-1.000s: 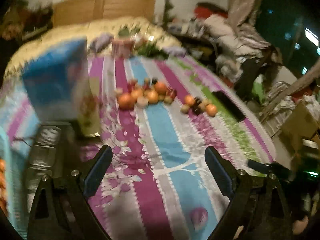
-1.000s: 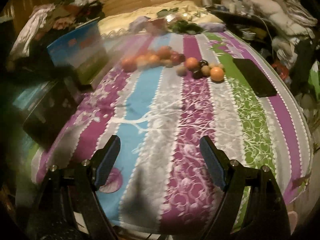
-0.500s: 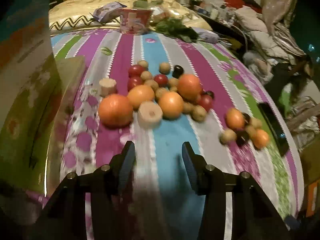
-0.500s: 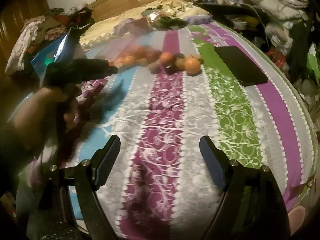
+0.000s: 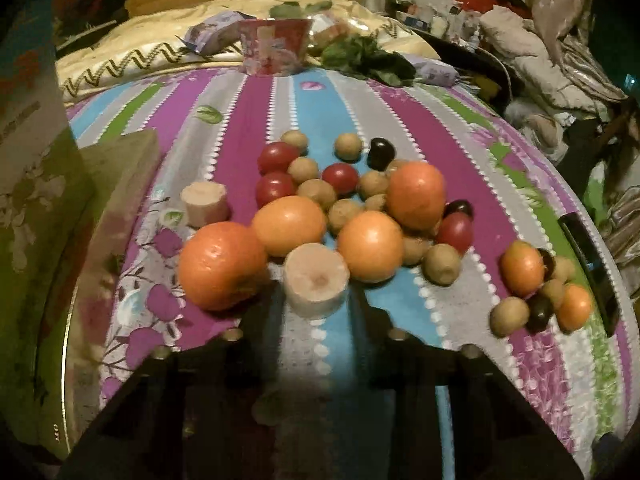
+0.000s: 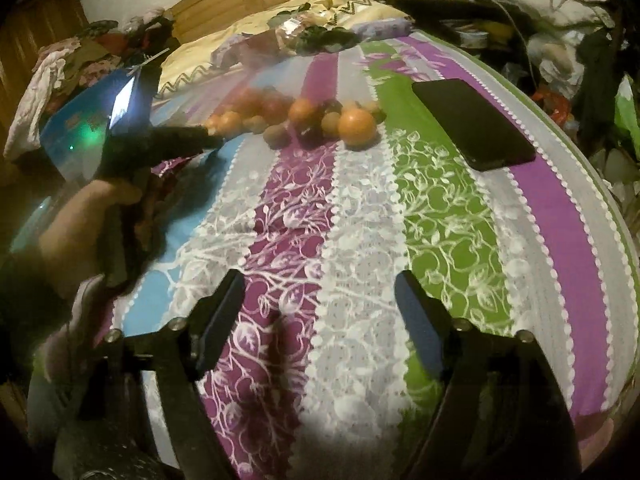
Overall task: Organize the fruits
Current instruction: 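Grasp another cut white piece with the left tool while the right tool grasps an orange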
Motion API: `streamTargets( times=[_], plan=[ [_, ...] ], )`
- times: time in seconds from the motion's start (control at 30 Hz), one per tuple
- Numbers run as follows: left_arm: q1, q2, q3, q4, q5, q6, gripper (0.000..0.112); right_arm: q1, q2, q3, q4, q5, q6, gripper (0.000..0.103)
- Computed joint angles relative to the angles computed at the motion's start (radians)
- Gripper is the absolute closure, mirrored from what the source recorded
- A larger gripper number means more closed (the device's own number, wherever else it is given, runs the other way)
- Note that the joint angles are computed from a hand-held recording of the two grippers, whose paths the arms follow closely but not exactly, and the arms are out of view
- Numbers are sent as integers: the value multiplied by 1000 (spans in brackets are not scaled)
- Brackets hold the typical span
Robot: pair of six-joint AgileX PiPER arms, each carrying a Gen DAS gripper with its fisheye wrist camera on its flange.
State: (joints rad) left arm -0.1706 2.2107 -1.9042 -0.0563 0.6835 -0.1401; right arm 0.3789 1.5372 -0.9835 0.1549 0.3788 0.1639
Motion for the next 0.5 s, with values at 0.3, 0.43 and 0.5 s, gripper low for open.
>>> streamTargets(
  times=[0.3,0.43,0.5],
  plan=[
    [17,-245,340,-196,-137,203,81,-74,170,-207,75,27,-135,43],
    [18,-318,451,-283,-141,275,81,-107,322,-411,46,95,-134,42],
    [14,-331,475,-296,-138,283,81,-118,372,-478,36,121,-126,42]
  ],
)
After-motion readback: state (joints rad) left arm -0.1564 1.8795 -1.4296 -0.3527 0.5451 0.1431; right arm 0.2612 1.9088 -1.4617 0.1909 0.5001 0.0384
